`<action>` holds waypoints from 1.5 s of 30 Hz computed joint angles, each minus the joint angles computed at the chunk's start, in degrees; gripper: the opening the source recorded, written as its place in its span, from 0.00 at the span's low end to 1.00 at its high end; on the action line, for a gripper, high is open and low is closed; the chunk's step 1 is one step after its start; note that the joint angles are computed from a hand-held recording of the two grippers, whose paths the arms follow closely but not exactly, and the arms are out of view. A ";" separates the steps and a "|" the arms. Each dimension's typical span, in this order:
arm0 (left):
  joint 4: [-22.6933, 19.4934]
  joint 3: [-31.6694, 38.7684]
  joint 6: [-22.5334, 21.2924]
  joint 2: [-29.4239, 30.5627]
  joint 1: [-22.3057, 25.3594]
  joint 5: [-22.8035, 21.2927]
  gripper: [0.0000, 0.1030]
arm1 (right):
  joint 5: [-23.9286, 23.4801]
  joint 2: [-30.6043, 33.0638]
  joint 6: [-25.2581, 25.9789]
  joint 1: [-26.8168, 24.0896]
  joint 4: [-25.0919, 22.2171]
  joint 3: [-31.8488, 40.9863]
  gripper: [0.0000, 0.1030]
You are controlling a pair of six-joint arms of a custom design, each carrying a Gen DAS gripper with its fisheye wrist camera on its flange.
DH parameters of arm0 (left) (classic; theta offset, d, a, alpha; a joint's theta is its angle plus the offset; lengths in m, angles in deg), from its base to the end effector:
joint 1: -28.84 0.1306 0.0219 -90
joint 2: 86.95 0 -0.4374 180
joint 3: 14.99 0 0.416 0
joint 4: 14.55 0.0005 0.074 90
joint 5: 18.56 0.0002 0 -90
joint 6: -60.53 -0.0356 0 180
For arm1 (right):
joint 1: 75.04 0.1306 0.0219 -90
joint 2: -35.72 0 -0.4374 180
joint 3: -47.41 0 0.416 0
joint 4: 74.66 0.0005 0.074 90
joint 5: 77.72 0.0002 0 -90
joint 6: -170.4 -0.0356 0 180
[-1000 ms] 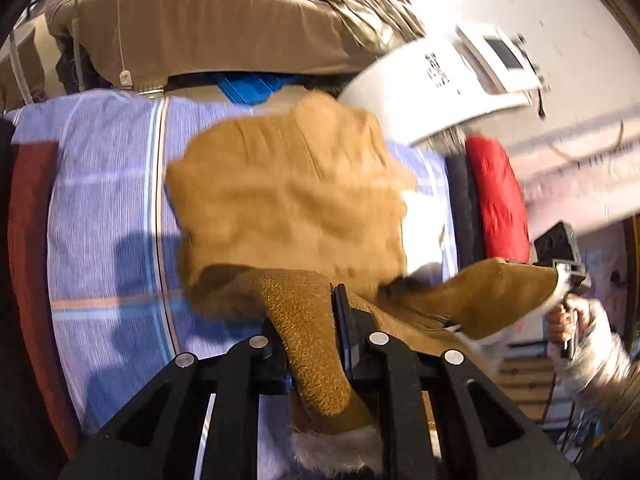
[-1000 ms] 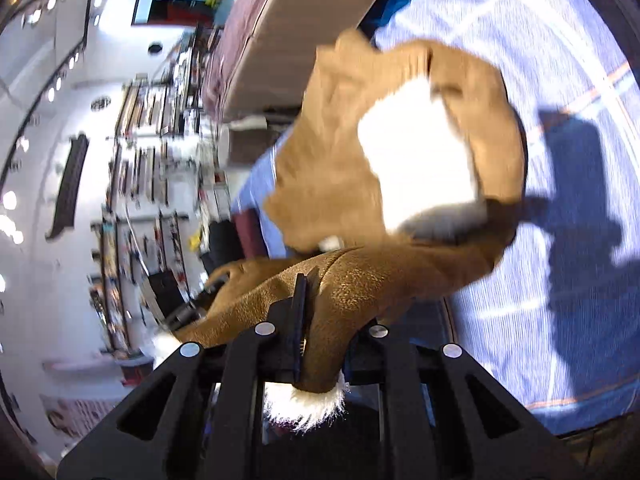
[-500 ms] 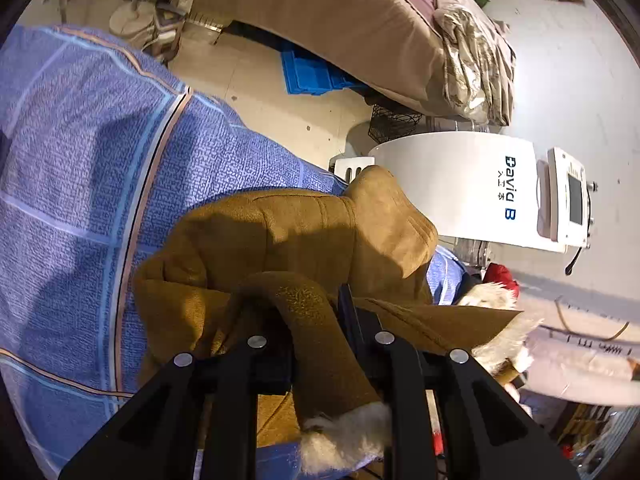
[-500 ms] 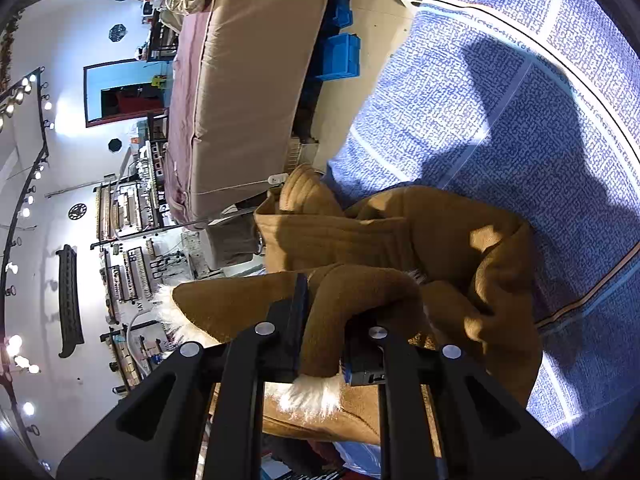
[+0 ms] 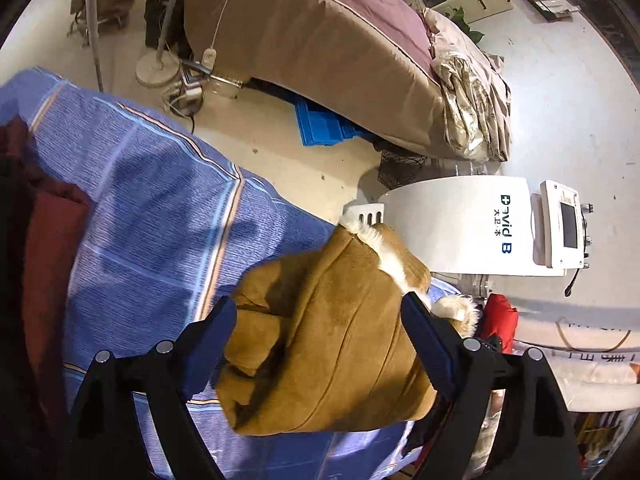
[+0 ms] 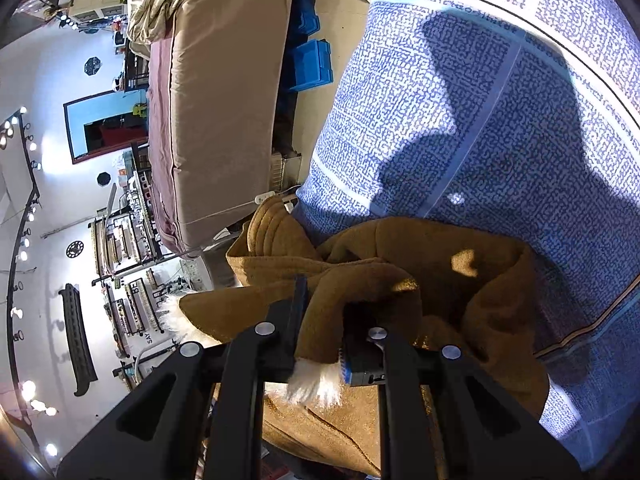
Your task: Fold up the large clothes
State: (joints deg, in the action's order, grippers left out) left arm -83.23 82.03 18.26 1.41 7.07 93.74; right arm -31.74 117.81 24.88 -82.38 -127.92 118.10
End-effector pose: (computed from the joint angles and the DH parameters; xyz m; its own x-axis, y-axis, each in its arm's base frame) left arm 0.4349 -0.1888 0.5377 -0.9253 -0.3677 -0.0929 -0.2460 0.7684 -0.5908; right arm 0.4117 -0.0286 0.3915 -0.6749 0.6846 0.2754 0.6239 0.3301 0.7084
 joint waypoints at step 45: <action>-4.79 2.53 -2.27 13.46 -24.23 -33.75 0.95 | 44.43 0.49 22.49 31.84 -24.46 7.88 0.96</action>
State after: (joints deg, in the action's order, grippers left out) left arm -88.02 84.56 15.99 14.87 -17.16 59.99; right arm 12.69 118.30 47.37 -50.54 -152.38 125.98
